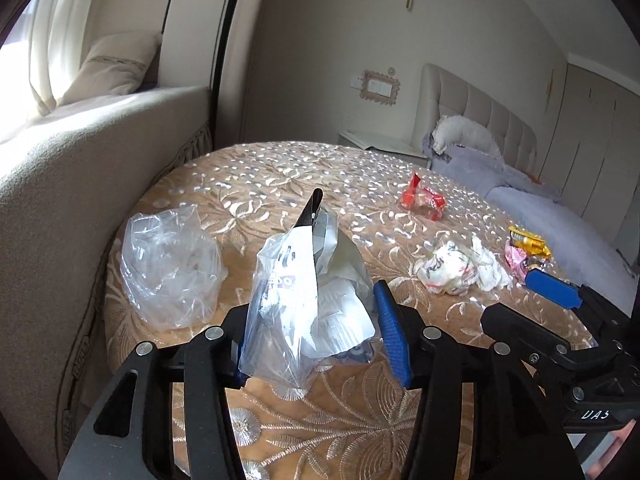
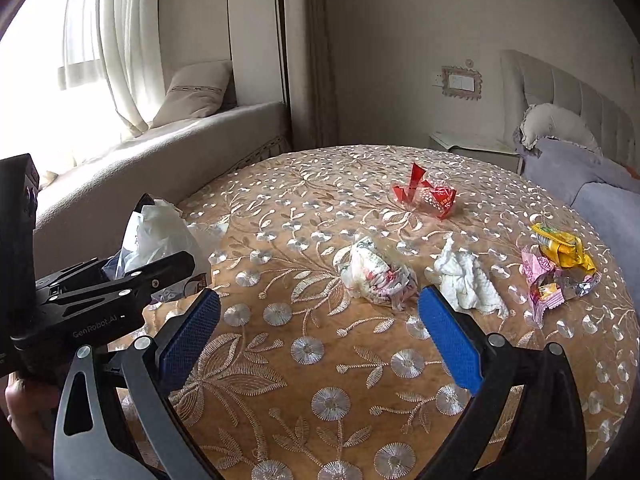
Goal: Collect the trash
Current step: 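Grasp the white plastic bag with the left tool while the right tool grasps the crumpled wrapper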
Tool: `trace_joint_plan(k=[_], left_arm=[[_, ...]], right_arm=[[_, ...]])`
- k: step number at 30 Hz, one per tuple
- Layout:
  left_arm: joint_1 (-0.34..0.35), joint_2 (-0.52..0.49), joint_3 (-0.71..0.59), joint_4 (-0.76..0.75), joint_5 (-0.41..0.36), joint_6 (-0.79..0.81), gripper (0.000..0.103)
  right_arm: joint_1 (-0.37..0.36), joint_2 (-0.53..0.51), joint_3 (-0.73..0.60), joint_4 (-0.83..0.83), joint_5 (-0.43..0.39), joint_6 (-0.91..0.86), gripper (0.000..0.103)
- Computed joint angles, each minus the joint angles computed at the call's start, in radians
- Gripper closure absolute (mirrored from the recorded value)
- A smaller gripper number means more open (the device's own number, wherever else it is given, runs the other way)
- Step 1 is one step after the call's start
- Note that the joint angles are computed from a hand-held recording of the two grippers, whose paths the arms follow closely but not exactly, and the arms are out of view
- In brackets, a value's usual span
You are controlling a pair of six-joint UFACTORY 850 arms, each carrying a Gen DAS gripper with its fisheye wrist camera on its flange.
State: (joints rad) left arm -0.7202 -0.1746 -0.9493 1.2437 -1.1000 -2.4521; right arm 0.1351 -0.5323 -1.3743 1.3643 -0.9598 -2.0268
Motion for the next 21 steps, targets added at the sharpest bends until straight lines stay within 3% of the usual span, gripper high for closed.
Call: trace_joint_plan(k=[4,10,13,15,17,21], left_arm=[[0.027,-0.006,-0.016,0.029,0.003,0.018,0.052],[0.074,-0.023,-0.037,0.069,0.044,0.049,0.053],[0.087,-0.018,-0.032,0.089,0.065,0.037,0.053],[0.086,-0.013,-0.028,0.096,0.058,0.034,0.053],[0.085,-0.017,-0.035,0.085,0.046,0.053,0.053],[0.083,-0.019,-0.042,0.077,0.047,0.060,0.053]], right_arm=[[0.020,-0.055,-0.094,-0.090,0.001,0.175,0.005],[0.073,-0.104,-0.175,-0.173,0.104,0.243,0.005],[0.092,-0.136,-0.226,-0.220,0.116,0.267,0.005],[0.106,-0.152,-0.253,-0.270,0.130,0.293,0.014],[0.120,-0.157,-0.258,-0.301,0.163,0.295,0.049],[0.120,-0.163,-0.270,-0.352,0.143,0.297,0.053]])
